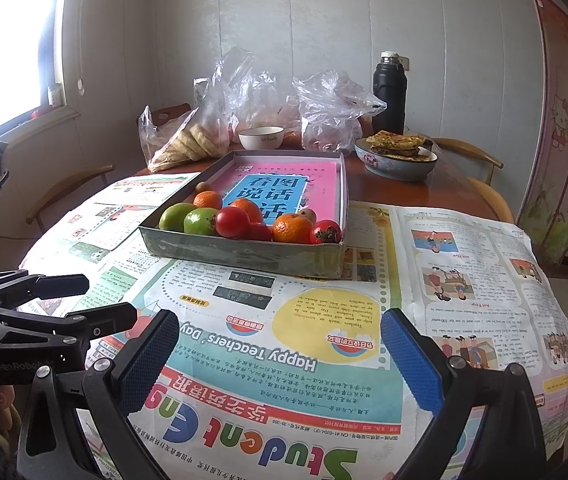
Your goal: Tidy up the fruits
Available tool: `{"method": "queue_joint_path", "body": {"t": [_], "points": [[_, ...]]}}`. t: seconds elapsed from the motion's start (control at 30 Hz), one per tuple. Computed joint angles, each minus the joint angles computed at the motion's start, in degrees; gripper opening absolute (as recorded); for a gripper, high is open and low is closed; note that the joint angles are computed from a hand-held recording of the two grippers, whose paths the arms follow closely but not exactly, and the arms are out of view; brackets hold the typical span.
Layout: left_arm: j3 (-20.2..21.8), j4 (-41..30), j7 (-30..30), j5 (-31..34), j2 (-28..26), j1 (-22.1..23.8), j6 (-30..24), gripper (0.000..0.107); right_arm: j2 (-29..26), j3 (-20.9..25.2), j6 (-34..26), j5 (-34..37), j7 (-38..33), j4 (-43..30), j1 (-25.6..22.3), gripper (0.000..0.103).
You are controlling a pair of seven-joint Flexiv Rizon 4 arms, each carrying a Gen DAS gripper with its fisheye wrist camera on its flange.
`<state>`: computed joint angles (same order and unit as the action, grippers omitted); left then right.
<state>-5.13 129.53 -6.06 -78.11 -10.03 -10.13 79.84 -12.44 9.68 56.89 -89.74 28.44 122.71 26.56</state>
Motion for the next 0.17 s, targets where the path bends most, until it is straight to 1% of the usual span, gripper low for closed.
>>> {"method": "queue_joint_path", "body": {"t": [0.07, 0.17], "points": [[-0.2, -0.8, 1.4, -2.4, -0.3, 0.0, 0.7, 0.078, 0.3, -0.1, 0.0, 0.1, 0.2, 0.2, -0.2, 0.102], [1.2, -2.9, -3.3, 2.3, -1.9, 2.0, -1.8, 0.078, 1.8, -0.2, 0.0, -0.7, 1.6, 1.1, -1.1, 0.102]]}}
